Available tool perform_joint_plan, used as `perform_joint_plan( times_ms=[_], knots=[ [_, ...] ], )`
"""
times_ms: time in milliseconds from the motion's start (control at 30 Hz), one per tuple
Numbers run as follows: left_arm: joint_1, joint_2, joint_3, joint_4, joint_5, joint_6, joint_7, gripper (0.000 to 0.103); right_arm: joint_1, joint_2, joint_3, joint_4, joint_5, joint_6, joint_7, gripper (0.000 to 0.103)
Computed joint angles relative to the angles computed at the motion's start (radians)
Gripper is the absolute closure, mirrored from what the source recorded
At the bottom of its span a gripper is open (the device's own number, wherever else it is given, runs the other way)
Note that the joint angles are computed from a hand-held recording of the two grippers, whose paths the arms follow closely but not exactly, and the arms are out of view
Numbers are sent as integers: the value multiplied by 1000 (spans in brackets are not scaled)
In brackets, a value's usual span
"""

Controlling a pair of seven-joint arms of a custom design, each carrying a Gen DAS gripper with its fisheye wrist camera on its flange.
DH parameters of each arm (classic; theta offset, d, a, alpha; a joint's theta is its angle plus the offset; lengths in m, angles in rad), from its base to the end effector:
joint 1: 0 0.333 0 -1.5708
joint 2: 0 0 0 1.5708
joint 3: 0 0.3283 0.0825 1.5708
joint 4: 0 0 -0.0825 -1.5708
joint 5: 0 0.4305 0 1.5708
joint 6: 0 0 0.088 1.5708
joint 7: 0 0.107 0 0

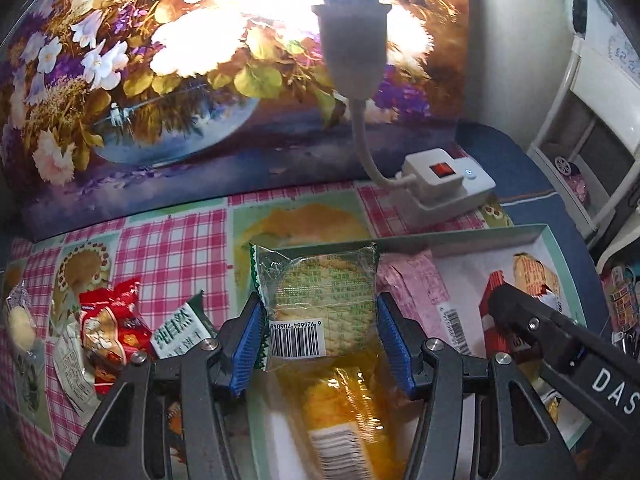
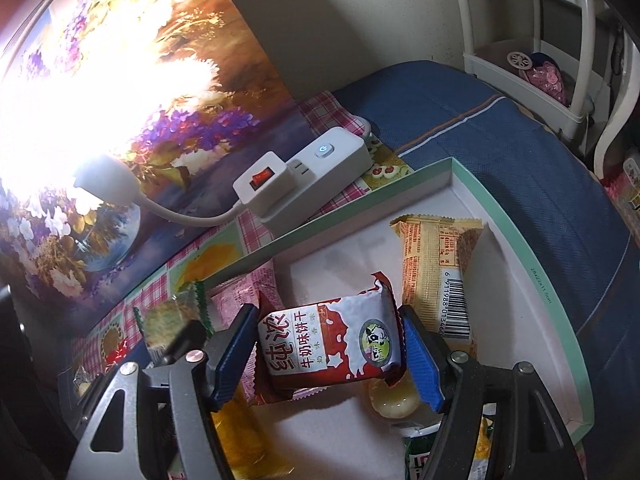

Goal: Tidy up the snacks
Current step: 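Lift and carry the milk biscuit pack and round cookie pack over the tray, then open the right tool to drop the milk biscuit pack while the left tool releases the cookie pack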

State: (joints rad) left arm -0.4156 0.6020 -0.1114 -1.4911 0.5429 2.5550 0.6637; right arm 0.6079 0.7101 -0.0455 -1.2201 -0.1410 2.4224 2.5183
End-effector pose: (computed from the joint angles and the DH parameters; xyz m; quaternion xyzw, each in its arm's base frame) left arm 0.6908 -0.3907 0.3580 -0.6887 0.6680 -0.2139 0.1835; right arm 0.7021 0.4551 0.4017 -0.5805 0.7739 -0.0783 0.2408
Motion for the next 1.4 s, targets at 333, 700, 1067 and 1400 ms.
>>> perform_joint_plan(
  times_ms=[333, 700, 1067, 1400],
  knots=[
    [-6, -31, -11, -47, 3, 10, -11, 45, -2, -12, -6, -16, -8, -11, 19, 30],
    [11, -47, -23, -59, -35, -29, -8, 39, 1, 9, 0, 22, -10, -46, -2, 29],
    [16, -72, -23, -69, -26, -70, -17, 36, -4, -2, 5, 22, -8, -62, -13, 28],
    [10, -112, -2, -98, 23, -127, -111, 10, 1, 9, 2, 48, -16, -103, -34, 12]
  ],
)
